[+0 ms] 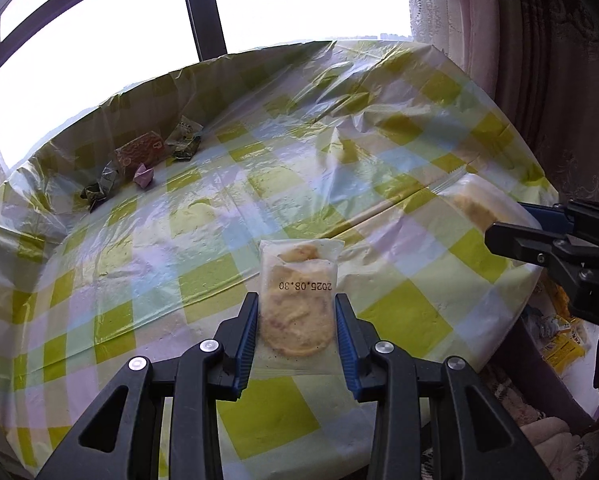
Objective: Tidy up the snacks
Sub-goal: 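Carry both clear cookie bags over the white box with both grippers, then open both grippers to drop the cookie bags into the box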
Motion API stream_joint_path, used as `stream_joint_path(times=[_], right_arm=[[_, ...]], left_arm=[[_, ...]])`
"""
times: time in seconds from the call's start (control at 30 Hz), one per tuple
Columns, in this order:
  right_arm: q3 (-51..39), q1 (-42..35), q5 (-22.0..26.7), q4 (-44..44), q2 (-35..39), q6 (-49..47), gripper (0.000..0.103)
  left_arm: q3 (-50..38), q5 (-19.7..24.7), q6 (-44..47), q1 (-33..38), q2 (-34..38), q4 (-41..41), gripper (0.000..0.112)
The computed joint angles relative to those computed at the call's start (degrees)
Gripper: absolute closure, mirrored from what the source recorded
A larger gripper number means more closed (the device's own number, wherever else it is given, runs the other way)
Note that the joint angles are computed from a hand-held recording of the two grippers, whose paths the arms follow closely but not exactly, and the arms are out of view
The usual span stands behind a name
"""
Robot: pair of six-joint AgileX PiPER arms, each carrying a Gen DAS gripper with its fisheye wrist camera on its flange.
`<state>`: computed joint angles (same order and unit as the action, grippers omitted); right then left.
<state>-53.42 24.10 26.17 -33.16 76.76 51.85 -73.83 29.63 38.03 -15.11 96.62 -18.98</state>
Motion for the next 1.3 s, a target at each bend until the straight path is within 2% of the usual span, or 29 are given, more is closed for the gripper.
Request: stream_joint_path(times=[0.2, 0.47, 0.63, 0.77, 0.87, 1.07, 1.3], right_arm=[[6.3, -2.6, 1.4, -1.7, -7.0, 2.8, 0.064], [13.1, -7.7, 3.9, 0.7, -16.3, 0.8, 0.064], [16.5, -10.8, 5.8, 1.9, -20.8, -0.7, 0.064], [18.7, -15.9, 6.3, 6.1, -24.1, -6.3, 0.064], [20.0, -19.5, 7.4, 8.3, -26.4, -9.4, 0.064], [21.6, -27.9, 10.4, 13.6, -30.0, -18.5, 0.064], [23.0, -35.0, 13.3, 17.7, -31.1, -25.8, 0.064]], left_arm=[[0.5, -0.1, -1.9, -7.0, -1.0, 4.7, 0.075], [0.4, 1.1, -3.0, -15.9, -1.1, 8.7, 0.075], [-0.7, 3.6, -2.8, -19.7, -0.2, 9.4, 0.075], [-1.7, 5.1, -3.2, -22.5, 0.3, 10.3, 0.075], [-4.3, 8.7, -1.7, -24.0, 1.7, 7.7, 0.075], [-5.2, 8.8, -0.7, -29.4, 2.7, 9.0, 0.075], [-5.8, 10.6, 2.9, -31.1, 3.8, 6.7, 0.075]])
